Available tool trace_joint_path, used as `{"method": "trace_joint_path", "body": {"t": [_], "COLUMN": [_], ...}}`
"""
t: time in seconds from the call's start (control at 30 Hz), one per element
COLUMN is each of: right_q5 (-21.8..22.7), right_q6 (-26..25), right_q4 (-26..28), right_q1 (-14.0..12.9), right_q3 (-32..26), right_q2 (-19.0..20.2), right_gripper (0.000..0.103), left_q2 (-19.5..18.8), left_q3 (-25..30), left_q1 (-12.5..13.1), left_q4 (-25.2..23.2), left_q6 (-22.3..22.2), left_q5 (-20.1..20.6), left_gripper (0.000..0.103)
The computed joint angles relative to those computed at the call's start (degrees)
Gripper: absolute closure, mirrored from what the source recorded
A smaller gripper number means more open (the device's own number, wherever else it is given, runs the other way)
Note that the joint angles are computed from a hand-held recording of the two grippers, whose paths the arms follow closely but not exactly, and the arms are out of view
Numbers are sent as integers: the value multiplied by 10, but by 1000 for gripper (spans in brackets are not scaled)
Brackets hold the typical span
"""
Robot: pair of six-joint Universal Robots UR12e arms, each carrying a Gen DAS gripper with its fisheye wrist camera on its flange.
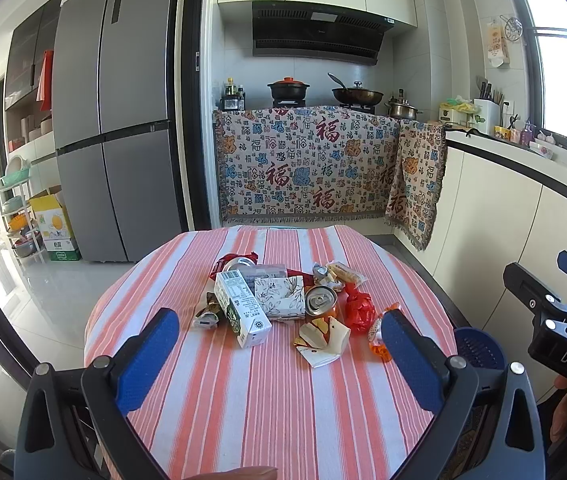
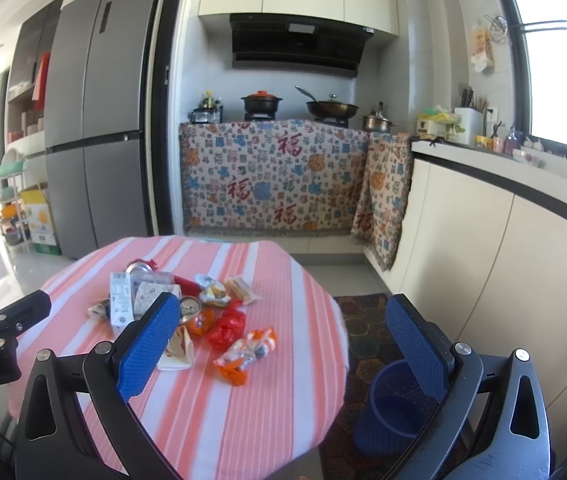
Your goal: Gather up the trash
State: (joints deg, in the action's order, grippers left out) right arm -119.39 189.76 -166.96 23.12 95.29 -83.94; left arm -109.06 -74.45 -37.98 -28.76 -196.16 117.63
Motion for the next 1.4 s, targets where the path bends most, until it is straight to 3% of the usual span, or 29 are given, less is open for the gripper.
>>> {"method": "trace_joint_path", "body": {"t": [1.4], "right_q5": [-4], "right_q6": [1], "right_q4": [-4], "right_q1": [1], "right_q3": [4], "right_q2": [1], "right_gripper": [0], "left_q2": [0], "left_q3": [-2], "left_q1": [-5], "left_q4": [-6], "left_q6": [-8], "left_q5": [0], "left_gripper": [0]}}
